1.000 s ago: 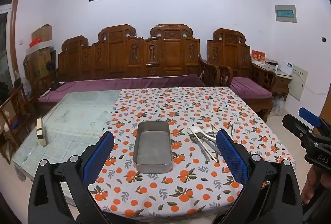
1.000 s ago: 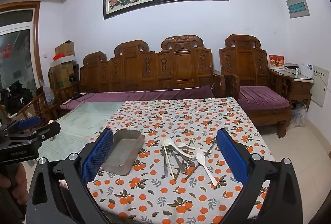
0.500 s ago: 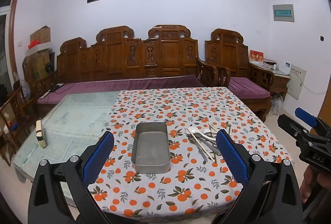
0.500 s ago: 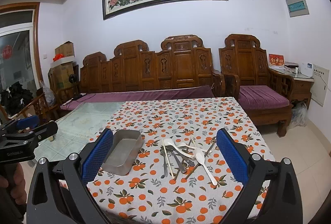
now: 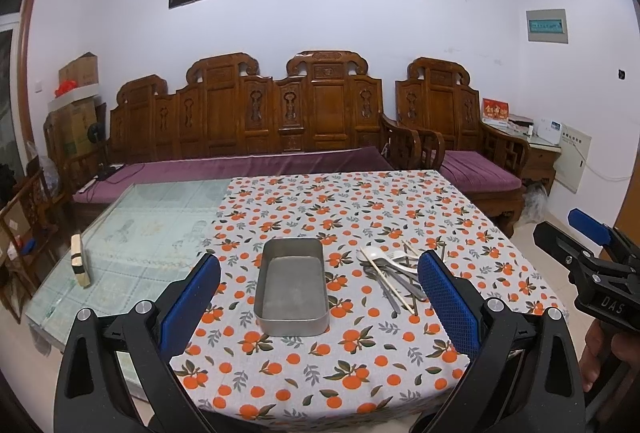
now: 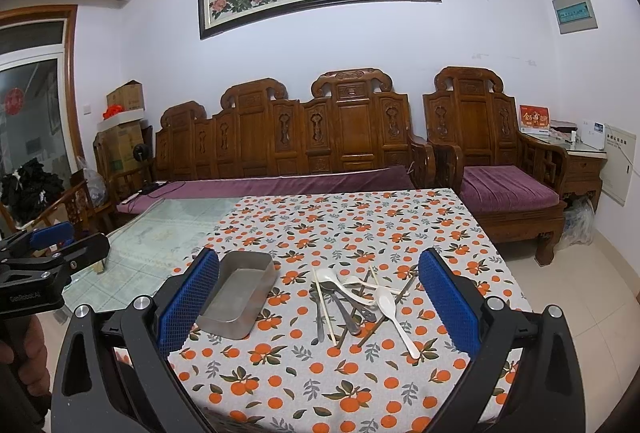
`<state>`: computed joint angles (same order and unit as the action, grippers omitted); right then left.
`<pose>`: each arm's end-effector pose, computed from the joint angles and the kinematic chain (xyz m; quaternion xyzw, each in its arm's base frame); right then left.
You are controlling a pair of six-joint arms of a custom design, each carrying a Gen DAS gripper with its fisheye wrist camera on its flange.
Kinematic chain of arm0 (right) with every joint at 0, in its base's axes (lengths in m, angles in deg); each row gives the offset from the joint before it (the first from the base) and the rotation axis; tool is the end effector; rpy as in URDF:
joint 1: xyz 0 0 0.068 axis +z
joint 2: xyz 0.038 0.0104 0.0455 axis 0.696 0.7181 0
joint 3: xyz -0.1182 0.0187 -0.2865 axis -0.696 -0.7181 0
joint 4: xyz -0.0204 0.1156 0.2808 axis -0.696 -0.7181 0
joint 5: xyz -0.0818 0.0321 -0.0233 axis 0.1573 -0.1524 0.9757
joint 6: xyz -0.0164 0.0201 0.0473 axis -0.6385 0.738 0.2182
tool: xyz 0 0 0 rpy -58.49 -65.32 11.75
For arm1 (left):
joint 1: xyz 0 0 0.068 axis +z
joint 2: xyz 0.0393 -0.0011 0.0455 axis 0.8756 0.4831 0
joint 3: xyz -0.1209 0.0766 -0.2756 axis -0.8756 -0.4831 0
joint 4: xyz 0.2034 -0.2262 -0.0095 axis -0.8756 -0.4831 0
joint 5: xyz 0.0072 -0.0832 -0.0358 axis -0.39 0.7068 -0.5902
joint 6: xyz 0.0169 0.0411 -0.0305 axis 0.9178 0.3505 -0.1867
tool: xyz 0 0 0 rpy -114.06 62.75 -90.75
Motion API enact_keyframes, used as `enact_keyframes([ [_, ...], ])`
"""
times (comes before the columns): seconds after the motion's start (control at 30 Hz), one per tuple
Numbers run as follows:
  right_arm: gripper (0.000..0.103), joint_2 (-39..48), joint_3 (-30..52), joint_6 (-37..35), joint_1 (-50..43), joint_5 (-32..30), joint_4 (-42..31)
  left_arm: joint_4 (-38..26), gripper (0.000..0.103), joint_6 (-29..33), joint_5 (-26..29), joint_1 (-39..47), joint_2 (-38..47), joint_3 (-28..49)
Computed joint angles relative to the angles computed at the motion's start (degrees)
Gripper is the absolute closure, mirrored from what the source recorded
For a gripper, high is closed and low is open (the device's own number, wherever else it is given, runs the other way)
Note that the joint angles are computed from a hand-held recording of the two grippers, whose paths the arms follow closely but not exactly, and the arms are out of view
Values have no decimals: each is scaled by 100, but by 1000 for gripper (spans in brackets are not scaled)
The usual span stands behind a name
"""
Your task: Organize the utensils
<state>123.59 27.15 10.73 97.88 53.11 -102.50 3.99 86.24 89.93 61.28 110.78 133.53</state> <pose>0.1446 0.1525 0.3653 0.0382 0.8204 0.0371 0.5692 0.1805 -0.0077 0.3850 0.1180 0.8412 -0.0618 0.5240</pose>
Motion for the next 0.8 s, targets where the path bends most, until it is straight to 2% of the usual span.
enact_keyframes([
  [0.8, 3, 146, 62, 65, 140, 147, 43, -27, 8, 57, 98, 129, -69, -52],
])
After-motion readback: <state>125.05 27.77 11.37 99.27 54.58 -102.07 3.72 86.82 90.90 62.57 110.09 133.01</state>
